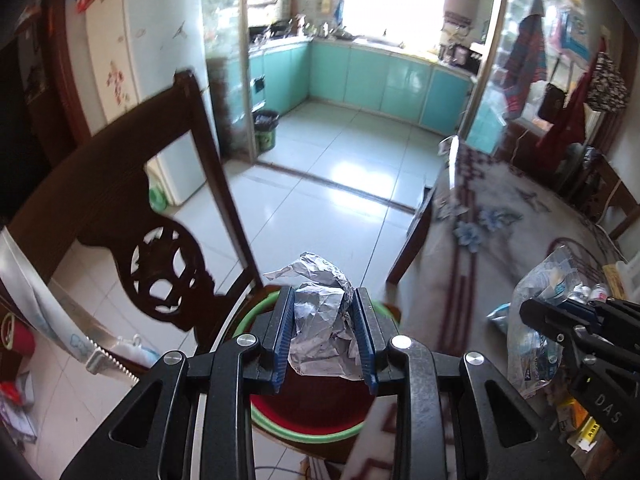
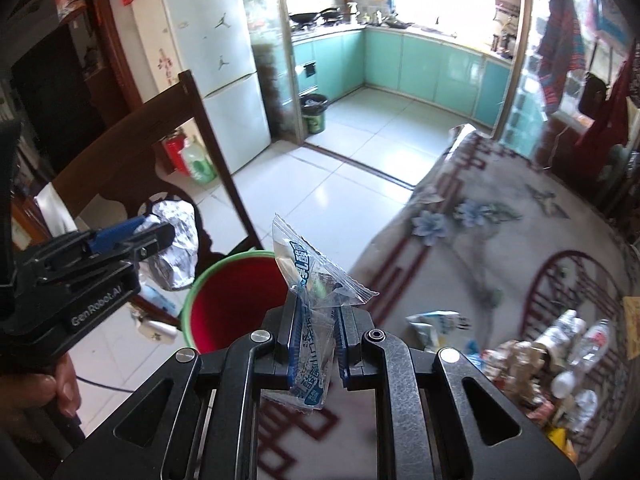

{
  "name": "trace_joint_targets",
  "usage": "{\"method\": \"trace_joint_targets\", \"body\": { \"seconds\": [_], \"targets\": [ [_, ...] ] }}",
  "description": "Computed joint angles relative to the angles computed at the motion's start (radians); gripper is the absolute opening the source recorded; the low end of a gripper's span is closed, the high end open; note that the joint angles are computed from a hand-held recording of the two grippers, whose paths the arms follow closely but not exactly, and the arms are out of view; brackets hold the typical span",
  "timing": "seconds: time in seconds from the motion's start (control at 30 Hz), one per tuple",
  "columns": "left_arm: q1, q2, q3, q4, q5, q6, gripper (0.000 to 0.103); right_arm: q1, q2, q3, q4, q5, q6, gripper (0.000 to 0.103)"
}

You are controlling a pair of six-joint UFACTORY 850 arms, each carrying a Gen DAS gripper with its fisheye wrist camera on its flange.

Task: Collect trash
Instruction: 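Carry both items over the red bucket and open both tools to drop them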

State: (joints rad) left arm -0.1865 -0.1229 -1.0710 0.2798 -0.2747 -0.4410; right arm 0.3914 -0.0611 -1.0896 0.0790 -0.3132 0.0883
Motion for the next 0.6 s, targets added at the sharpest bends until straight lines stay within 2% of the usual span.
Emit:
{"method": "trace_joint_targets", "body": {
  "seconds": [0.27,0.5,0.6],
  "targets": [
    [0.046,-0.080,-0.025,-0.139,-0.025,0.148,0.027,0.011,-0.087,-0.063,0.127,-0.036,-0.094,0.014],
    [0.056,-0.106,-0.042,-0.225,-0.030,0.237,0.029,0.031,-0.114,-0.092,0.028,-0.046,0.006,0.015],
    [0.057,-0.113,-0.046,-0.236,-0.025,0.245,0.039,0.036,-0.118,-0.096,-0.003,-0.046,0.040,0.019]
  ]
}}
